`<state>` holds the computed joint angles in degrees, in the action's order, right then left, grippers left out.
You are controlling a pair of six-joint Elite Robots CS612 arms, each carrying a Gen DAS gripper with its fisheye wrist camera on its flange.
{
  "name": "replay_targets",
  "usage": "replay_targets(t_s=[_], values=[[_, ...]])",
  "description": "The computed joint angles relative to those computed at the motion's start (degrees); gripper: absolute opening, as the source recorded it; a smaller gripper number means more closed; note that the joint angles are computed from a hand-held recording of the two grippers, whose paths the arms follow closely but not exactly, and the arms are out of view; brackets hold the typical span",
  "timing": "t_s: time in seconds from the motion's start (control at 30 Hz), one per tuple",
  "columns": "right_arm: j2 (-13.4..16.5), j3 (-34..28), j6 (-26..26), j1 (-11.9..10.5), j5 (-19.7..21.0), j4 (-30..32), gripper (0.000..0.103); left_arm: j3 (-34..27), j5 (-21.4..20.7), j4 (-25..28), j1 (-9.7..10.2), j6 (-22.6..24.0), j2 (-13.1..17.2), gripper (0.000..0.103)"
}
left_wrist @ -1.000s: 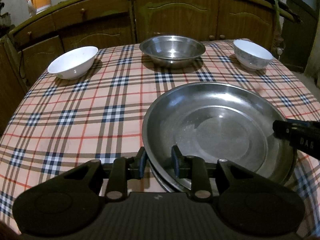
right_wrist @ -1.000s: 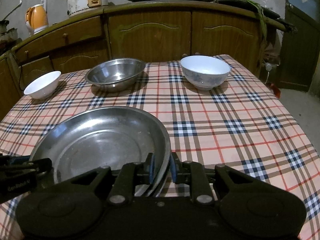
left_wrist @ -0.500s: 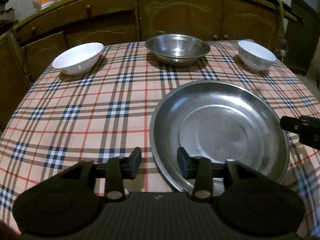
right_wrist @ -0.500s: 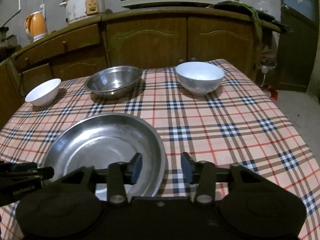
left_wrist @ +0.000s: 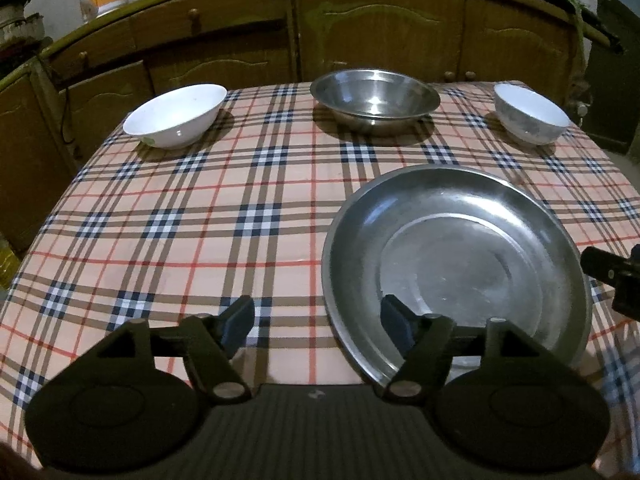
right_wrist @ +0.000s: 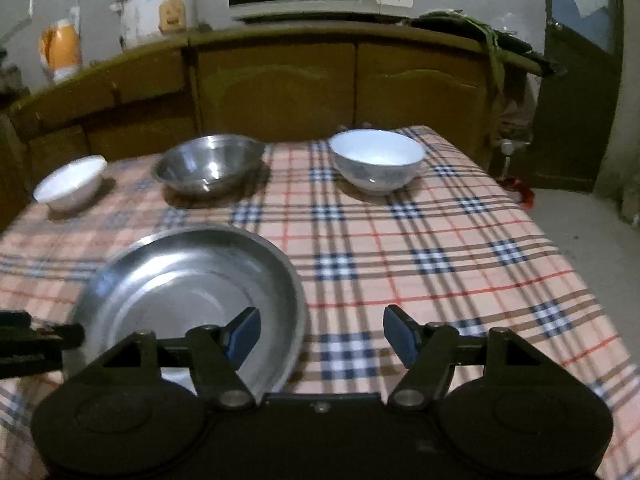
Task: Organize plates and bowls
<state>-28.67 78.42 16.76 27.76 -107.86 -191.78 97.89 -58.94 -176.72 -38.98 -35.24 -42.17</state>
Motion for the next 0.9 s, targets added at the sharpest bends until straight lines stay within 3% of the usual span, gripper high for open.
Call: replay_targets(t_s=[0.07, 0.17, 0.3, 0.43, 0.63, 0.7, 0.73, 0.77, 0.9], values=[[0.1, 0.3, 2.0, -0.4, 2.2, -0.6, 0.081, -0.2, -0.1, 0.2, 0.11, 0.0, 0.1, 0.072], [0.2, -0.3, 2.0, -0.4, 2.1, 1.7, 0.081, -0.7, -0.2, 0.9, 0.29, 0.2, 0.4, 0.072], [0.0, -1.3, 2.3, -0.6, 2.5, 8.1, 0.081, -1.5, -0.8, 1.4, 0.66, 0.5, 1.0, 0.072], [0.3, -0.8, 4.4, -1.7, 7.9, 6.9, 0.081, -2.6, -1.7, 2.0, 1.1, 1.1, 1.7, 0.072], [1.3, -2.0, 4.8, -2.1, 10.9, 6.8, 0.082, -3.4, -4.0, -0.1, 1.62, 2.9, 2.8, 0.07], [1.5, -2.2, 4.9, -2.3, 12.5, 5.8, 0.067, -3.6, -5.2, -2.5, 1.78, 4.4, 3.4, 0.065], [1.6, -2.3, 4.6, -2.5, 13.9, 5.2, 0.043, -3.7, -6.0, -3.6, 1.88, 5.0, 3.6, 0.057], [1.7, -2.4, 4.6, -2.7, 15.7, 5.0, 0.037, -3.8, -7.2, -4.6, 2.0, 5.5, 3.7, 0.05], [1.8, -2.7, 5.4, -2.4, 14.0, 4.9, 0.036, -4.2, -7.3, -3.7, 1.75, 5.1, 3.7, 0.048]])
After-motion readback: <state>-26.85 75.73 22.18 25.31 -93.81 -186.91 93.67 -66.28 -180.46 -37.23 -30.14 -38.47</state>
